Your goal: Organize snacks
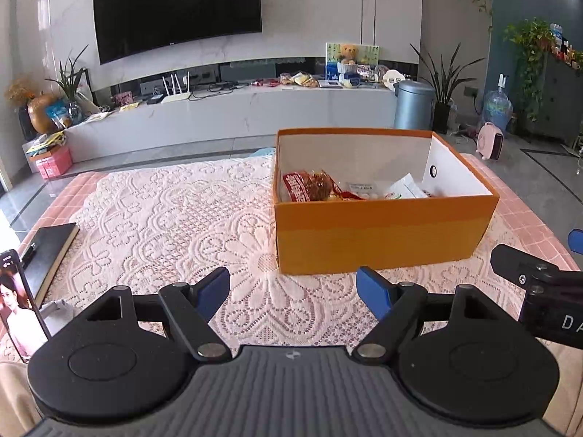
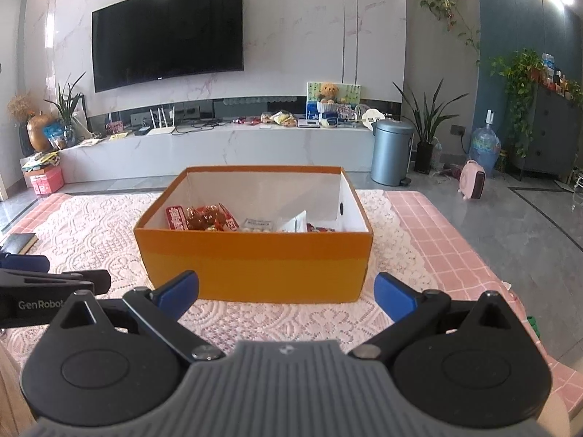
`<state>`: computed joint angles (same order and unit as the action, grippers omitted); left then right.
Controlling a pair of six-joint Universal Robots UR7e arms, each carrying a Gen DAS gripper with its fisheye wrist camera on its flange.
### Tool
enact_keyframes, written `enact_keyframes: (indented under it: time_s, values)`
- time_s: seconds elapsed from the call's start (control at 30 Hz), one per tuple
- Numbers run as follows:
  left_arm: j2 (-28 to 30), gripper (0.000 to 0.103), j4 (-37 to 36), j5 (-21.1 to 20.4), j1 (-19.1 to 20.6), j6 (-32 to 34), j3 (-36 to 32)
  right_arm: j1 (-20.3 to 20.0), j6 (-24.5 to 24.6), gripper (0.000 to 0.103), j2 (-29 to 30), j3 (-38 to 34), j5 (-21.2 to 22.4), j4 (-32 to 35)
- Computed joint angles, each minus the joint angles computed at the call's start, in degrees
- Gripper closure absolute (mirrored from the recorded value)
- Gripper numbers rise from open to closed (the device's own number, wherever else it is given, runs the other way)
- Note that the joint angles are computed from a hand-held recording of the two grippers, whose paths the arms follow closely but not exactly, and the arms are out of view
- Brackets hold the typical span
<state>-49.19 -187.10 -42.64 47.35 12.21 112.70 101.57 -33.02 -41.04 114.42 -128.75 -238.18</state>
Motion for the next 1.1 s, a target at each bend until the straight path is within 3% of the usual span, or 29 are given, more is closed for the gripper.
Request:
enact_keyframes:
  time_s: [1.1]
  values:
    - [-0.63, 0.011, 2.2, -0.24, -0.7, -1.44, 0.41, -0.4, 0.46, 0.004, -0.22, 0.33, 0.5, -0.61]
